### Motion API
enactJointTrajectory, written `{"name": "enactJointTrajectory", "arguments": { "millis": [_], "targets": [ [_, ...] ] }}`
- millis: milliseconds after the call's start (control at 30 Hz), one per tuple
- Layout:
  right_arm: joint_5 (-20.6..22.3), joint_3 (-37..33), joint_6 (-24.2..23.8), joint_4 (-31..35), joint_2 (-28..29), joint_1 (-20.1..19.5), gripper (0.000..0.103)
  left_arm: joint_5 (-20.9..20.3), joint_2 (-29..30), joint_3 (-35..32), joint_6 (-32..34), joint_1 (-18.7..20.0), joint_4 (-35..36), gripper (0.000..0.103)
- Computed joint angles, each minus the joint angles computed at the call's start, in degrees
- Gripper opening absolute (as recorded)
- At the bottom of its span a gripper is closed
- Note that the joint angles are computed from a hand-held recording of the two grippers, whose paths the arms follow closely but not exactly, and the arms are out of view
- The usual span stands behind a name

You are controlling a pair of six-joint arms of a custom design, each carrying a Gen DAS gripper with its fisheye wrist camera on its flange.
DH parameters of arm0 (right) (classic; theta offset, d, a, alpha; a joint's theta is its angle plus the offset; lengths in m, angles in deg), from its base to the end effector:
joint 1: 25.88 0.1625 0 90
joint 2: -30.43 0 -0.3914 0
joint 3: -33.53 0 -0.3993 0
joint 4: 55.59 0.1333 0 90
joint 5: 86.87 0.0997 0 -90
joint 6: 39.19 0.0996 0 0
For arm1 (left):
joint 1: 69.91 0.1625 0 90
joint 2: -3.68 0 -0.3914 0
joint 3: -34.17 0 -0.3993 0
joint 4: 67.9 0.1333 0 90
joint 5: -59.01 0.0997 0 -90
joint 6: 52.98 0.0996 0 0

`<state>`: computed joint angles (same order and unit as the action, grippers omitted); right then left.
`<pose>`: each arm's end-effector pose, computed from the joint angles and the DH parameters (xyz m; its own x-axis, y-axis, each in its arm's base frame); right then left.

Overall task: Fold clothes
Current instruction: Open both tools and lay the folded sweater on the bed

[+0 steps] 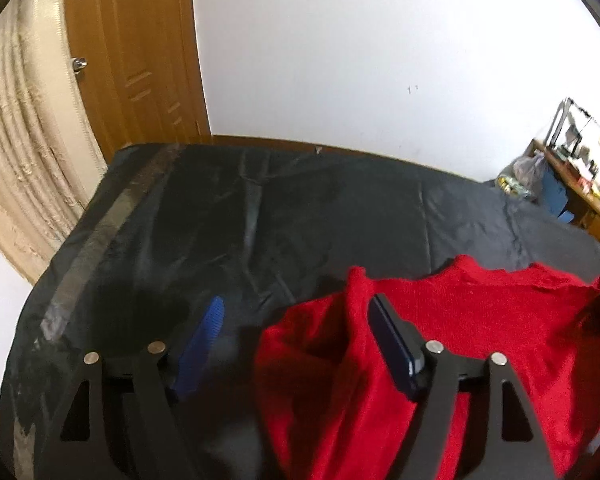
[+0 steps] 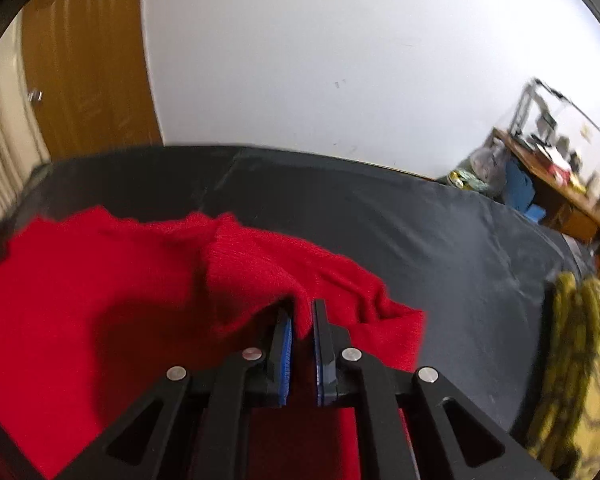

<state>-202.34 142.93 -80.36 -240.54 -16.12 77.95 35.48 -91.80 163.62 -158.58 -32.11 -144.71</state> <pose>0.2274 -0.5451 0.0682 -0.5677 -0.5369 0.6240 -0.7655 0.6232 -0.1602 -0.1250 -0.3812 0.2289 -0.5945 -0.5970 -0.5386 0.1315 0.5886 -0.7976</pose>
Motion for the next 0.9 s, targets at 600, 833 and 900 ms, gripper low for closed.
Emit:
{"name": "enactJointTrajectory", "arguments": {
  "millis": [600,833,900],
  "targets": [
    [6.93,-7.18,4.71,17.5,2.42,-1.08,0.009,-4.74,5.13,6.5,24.82,-1.14,-28.1,0.079],
    [4.83,-14.28,6.05,16.11,9.97,-1.37,0.009,-4.19,3.78,7.87,24.44,3.28,-30.91,0.081],
    [3.21,-16.79,7.44,14.44,11.74,-1.71,0.009,-3.55,3.72,7.88,23.64,3.38,-29.97,0.082]
  ]
}}
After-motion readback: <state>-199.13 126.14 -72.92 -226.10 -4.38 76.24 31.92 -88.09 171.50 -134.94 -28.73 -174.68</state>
